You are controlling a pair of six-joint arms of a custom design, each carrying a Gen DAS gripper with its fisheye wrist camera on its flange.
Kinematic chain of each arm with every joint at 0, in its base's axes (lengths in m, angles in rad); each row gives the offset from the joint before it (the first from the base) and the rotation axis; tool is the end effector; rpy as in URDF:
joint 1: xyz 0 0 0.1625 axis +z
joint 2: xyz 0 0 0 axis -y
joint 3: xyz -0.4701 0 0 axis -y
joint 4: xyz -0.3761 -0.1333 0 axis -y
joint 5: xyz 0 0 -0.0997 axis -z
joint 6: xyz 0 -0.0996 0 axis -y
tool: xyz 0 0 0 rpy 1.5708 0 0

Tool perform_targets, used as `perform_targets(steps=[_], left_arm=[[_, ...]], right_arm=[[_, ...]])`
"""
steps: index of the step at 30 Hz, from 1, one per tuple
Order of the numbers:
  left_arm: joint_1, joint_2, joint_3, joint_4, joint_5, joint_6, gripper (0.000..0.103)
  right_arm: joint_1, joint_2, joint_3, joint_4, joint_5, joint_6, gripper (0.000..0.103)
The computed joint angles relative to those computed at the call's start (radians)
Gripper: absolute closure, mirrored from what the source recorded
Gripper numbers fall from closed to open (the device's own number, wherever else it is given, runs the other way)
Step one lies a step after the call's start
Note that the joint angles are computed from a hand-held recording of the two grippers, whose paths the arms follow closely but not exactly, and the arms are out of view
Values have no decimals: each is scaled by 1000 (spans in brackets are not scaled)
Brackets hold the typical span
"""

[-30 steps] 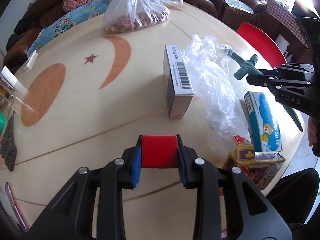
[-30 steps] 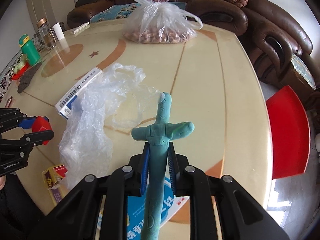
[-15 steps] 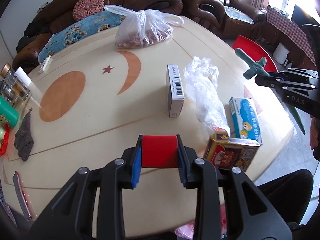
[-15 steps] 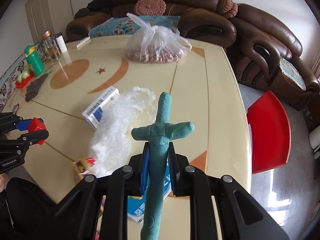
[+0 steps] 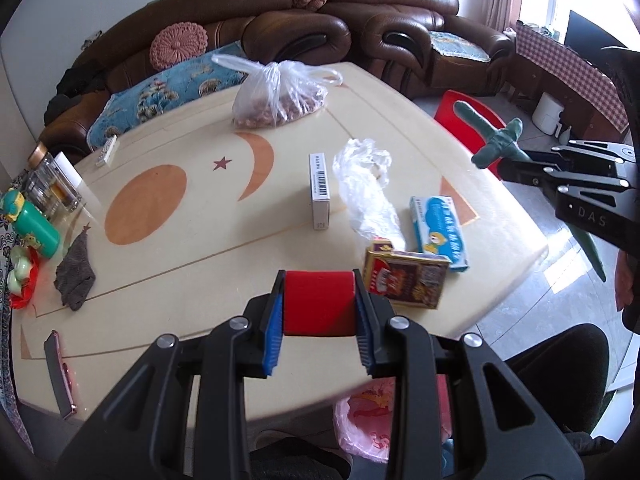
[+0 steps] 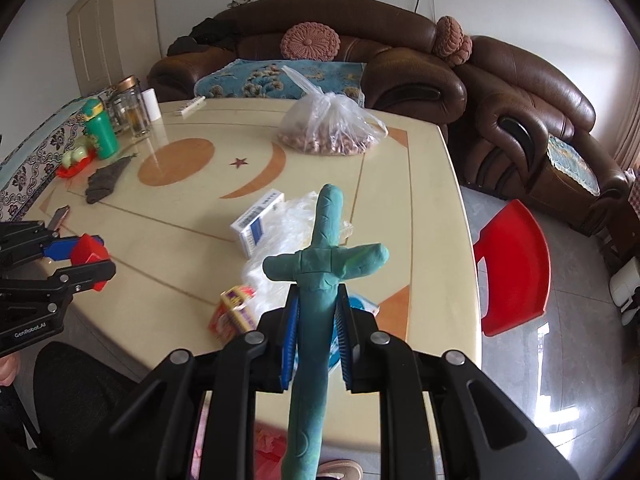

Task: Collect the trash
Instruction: 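Carry the red cube and teal sword in both tools down over the pink bin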

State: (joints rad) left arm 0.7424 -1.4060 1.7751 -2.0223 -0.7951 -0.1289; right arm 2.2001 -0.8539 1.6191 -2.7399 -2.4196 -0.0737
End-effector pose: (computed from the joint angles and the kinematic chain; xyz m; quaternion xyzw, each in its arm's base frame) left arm -0.2556 -0.5100 0.4279 0.3023 0.8743 -0.2079 0.3178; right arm 0.4580 -0.5296 0.2350 0.2298 -0.8666 0.2864 0.3378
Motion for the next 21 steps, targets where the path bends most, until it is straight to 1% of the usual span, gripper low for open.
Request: perform_targets(steps=[13, 18, 21], left_arm=[[-124, -115, 70, 93, 17, -95, 72], [-161, -150, 103, 134, 1, -132, 72], [-175, -170, 125, 160, -25, -159, 72]], right_arm=[[116, -81, 110, 50, -43, 113, 85], [152, -106, 157, 73, -43, 158, 85], [170, -115, 181, 80, -42, 179, 85]])
